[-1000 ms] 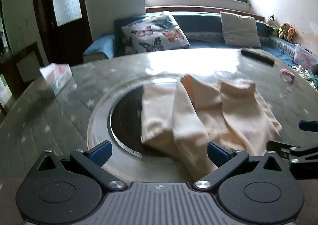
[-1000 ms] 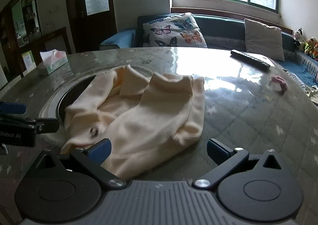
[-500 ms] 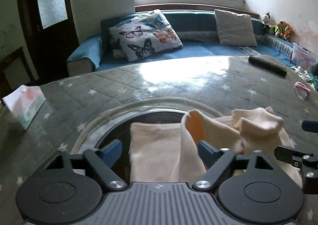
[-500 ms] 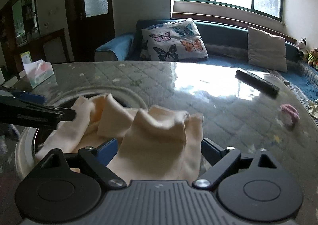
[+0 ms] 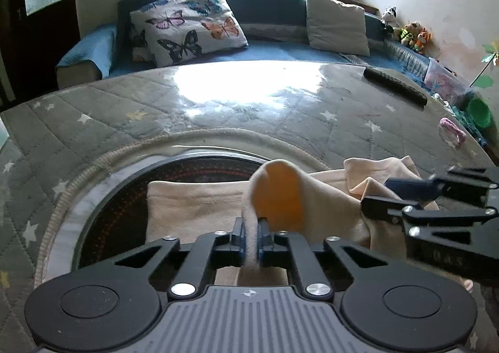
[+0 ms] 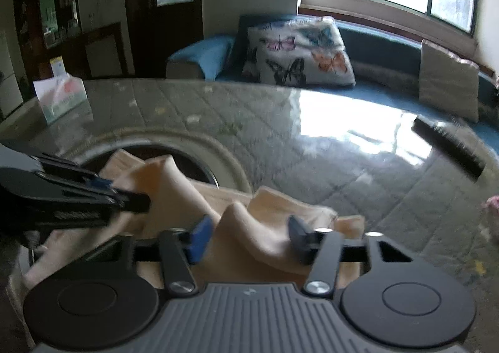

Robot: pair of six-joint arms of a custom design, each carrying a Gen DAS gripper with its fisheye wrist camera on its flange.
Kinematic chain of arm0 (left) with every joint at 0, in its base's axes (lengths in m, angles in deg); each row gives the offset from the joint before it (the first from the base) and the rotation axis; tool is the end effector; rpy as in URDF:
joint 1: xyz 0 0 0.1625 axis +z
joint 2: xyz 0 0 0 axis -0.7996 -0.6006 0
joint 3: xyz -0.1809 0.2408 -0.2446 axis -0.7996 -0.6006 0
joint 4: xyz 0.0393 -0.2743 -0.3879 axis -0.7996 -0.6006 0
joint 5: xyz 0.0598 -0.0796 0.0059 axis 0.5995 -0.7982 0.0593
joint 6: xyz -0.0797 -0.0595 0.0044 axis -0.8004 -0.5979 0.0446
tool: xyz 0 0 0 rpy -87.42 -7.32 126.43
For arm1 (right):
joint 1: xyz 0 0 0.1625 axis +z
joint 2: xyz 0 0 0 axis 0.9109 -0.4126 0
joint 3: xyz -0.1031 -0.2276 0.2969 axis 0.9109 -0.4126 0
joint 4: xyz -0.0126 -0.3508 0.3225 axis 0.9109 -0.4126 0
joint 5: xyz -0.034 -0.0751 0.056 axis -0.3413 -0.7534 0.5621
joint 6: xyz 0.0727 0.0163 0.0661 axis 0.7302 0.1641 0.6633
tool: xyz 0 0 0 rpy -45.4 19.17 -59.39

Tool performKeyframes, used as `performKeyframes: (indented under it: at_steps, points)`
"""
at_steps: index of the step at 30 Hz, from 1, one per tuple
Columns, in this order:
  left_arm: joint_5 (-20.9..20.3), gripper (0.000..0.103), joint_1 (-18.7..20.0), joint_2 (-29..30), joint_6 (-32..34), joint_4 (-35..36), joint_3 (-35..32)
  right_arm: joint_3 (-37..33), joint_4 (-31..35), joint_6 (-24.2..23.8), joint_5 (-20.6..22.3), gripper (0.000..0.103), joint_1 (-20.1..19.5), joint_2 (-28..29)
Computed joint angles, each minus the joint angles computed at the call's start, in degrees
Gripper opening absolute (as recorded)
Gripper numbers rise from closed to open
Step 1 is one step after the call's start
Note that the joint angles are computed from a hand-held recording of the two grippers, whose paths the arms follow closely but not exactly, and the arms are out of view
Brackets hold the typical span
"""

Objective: Fold clothes
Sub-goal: 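Grasp the sweatshirt hem with the left gripper while the right gripper grasps it too, then lift and shake the sweatshirt with both grippers, spreading it flat on the table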

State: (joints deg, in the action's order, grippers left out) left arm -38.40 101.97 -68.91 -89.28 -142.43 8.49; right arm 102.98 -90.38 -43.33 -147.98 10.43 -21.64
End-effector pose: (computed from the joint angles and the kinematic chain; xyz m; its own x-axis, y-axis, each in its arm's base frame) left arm -0.2833 -0.6417 -0.0756 -0.7570 0.1145 -0.6433 0.4961 0.7415 -0.4518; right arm -0.0305 -0.6427 0.2541 -0.6465 -0.4504 0.6157 -0.7230 0.6194 -0.3061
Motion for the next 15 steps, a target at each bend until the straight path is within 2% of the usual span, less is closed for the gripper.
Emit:
performKeyframes:
  at_steps: [1,2,3,6,9,12,15]
  points:
    - [0.81,0.006,-0.39,-0.29,0.0,-0.9,0.76,0.07,0.34,0.03,0.23,0.022,-0.33,-0.13]
    - [1.63,0.006,-0.79,-0.57,0.01,-1.79,1.52,0.55,0.13,0.13,0.66,0.01,-0.57,-0.64]
    - [2.28,0.006,-1.02,-0.94,0.02,-2.59,2.11,1.18,-0.46,0.19,1.06,0.006,-0.77,-1.36]
    - [6.44,0.006,-2.53,-2.71,-1.63,-4.93,5.35,3.18,-1.7,0.84,3.09,0.005,-1.59,-3.97]
    - [10.77,0.005,-4.51,-6.16,-6.14,-6.54,10.79,5.47,-2.42,1.66,5.64,0.005,-2.84,-7.66]
    - [15.7,0.005,-6.9,-10.34,-14.24,-4.26,16.82,7.81,-2.43,2.39,8.33,0.005,-4.57,-11.92]
    - [20.56,0.005,-9.78,-15.32,-25.61,2.25,23.66,9.99,-2.6,3.14,10.77,0.004,-6.51,-16.16]
